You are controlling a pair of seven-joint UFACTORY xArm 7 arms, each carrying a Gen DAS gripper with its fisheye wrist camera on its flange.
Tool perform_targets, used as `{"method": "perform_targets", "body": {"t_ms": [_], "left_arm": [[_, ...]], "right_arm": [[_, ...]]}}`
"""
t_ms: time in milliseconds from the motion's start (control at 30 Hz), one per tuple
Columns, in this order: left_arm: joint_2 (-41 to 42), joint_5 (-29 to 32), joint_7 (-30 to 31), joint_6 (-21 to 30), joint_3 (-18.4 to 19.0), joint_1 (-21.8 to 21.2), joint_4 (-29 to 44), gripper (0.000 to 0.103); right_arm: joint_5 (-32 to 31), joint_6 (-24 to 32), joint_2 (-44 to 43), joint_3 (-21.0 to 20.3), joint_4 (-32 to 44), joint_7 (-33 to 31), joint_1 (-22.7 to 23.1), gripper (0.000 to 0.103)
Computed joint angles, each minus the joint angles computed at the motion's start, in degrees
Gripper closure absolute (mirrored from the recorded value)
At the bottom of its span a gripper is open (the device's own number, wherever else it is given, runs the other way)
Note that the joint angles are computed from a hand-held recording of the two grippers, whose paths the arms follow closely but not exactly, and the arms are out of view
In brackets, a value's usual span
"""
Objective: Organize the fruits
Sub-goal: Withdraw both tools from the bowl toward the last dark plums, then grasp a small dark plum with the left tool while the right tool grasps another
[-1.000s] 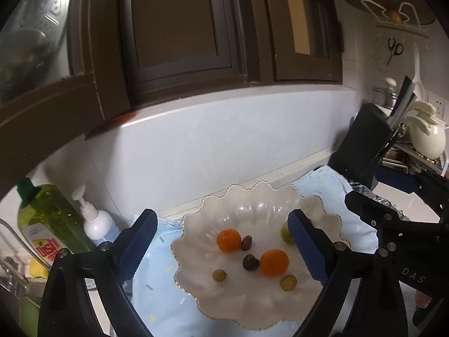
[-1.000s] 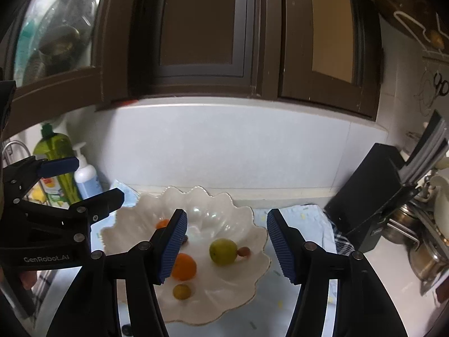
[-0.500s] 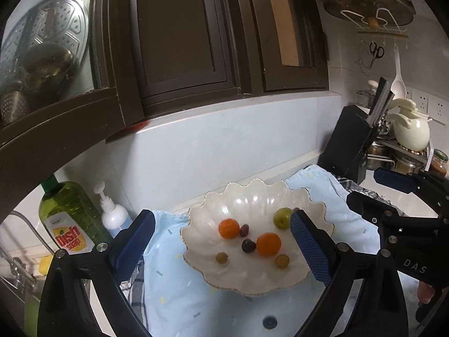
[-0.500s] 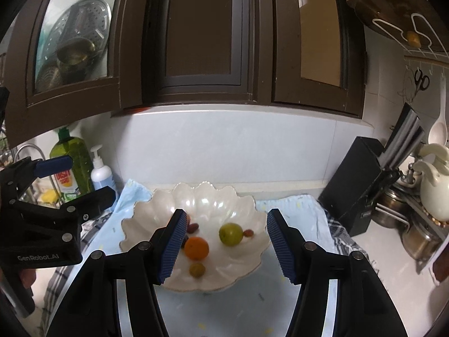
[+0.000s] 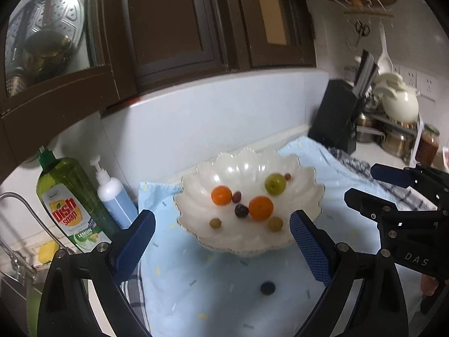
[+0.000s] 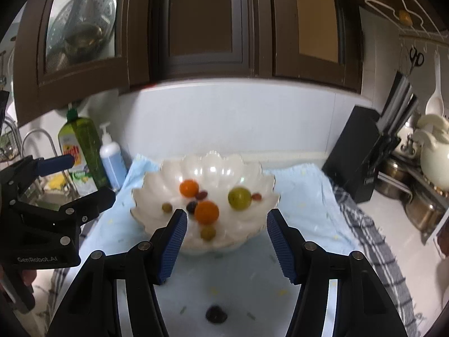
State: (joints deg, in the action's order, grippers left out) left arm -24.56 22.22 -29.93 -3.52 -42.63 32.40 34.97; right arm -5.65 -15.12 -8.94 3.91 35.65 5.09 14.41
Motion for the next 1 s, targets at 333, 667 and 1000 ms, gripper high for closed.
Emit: {"method": "perform_targets", "body": {"t_ms": [333, 667, 1000], "left_arm": [[2.8, 1.8, 0.9, 3.9, 7.8, -10.3, -3.2, 0.009], [5.4, 6.6, -3.8, 4.5, 9.6, -12.8, -4.6, 0.021], [12.4, 14.1, -9.4, 5.6, 10.7, -13.7, -2.3, 0.034]], "right_arm": [[-5.7, 4.5, -0.9, -15.1, -3.3, 2.8, 14.8, 0.043], [0.2, 7.2, 0.1, -24.9, -4.9, -2.4, 26.4, 0.043], [9.4, 9.0, 2.6, -32.3, -4.5, -10.6, 35.7, 0.048]]}}
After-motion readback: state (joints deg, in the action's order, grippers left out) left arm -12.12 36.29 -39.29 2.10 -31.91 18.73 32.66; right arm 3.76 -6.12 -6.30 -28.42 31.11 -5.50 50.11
